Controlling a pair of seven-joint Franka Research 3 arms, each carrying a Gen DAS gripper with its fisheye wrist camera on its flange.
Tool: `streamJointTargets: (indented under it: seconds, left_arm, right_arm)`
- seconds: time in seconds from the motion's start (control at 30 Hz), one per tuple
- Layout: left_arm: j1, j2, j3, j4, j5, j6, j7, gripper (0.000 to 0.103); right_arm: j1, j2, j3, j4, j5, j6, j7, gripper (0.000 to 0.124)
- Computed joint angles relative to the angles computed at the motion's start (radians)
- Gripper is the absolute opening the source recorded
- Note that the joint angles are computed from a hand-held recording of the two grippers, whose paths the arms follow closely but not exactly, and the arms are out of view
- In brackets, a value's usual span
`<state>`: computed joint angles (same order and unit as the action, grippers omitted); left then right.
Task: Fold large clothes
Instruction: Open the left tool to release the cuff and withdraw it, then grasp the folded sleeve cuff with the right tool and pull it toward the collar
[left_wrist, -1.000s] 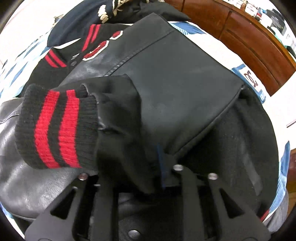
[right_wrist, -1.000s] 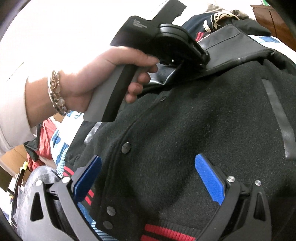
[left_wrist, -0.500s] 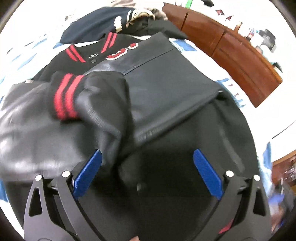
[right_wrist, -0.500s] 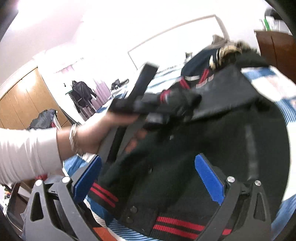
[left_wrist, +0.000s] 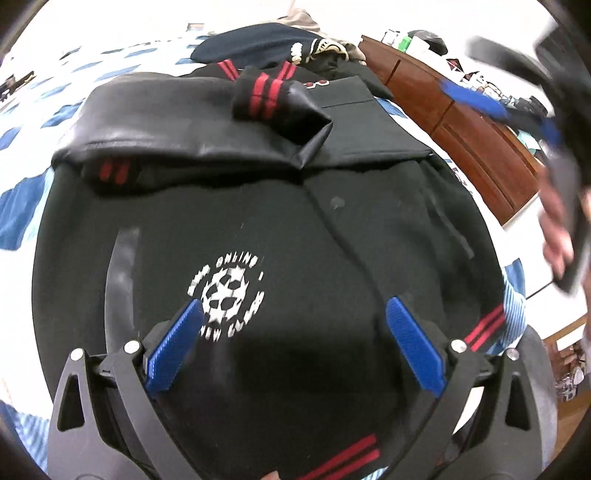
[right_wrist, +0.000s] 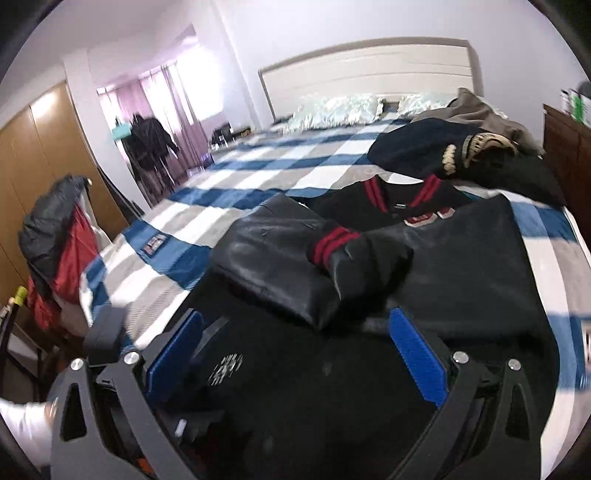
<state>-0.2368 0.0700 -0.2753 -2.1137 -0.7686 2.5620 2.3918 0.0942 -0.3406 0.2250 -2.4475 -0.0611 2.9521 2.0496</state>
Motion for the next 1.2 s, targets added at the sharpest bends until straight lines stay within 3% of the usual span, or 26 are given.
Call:
streamJointTargets:
  seconds: [0.07, 0.2, 0.43, 0.53, 0.63, 0.87, 0.97, 1.0, 1.2]
  left_arm:
    - [-0.001, 0.004, 0.001, -0.005, 0.04, -0.011, 0.002, 0.097]
    - [-0.002, 0.006, -0.005, -0.017, 0.054, -0.027, 0.044, 0.097]
    - [0.014, 0.03, -0.006, -0.007, -0.012, -0.062, 0.079, 0.097]
    - [0.02, 0.039, -0.009, 0.003, -0.032, -0.07, 0.071, 0.097]
    - [0.019, 0.045, -0.012, 0.01, -0.018, -0.068, 0.057, 0.097]
    - [0.027, 0.05, -0.016, 0.017, -0.008, -0.076, 0.047, 0.097]
    - [0.029, 0.05, -0.017, 0.016, -0.019, -0.078, 0.051, 0.097]
    - [0.03, 0.05, -0.017, 0.015, -0.021, -0.078, 0.051, 0.097]
    - [0.03, 0.047, -0.016, 0.01, -0.026, -0.073, 0.053, 0.097]
  right_arm:
    - [-0.024, 0.094, 0.013, 0.1, -0.049, -0.065, -0.005, 0.099]
    - [-0.034, 0.289, 0.019, 0.325, -0.262, -0.272, 0.05, 0.099]
    - [0.097, 0.561, -0.062, 0.651, -0.584, -0.602, 0.073, 0.099]
    - [0.155, 0.659, -0.103, 0.766, -0.625, -0.724, 0.007, 0.098]
    - [0.191, 0.739, -0.14, 0.855, -0.592, -0.828, -0.053, 0.079]
    - [0.227, 0.74, -0.219, 0.866, -0.463, -0.802, -0.034, 0.036]
    - [0.217, 0.652, -0.256, 0.766, -0.381, -0.682, 0.044, 0.023]
    - [0.2, 0.6, -0.266, 0.701, -0.34, -0.608, 0.086, 0.021]
    - [0.086, 0.359, -0.273, 0.358, -0.053, -0.226, 0.18, 0.019]
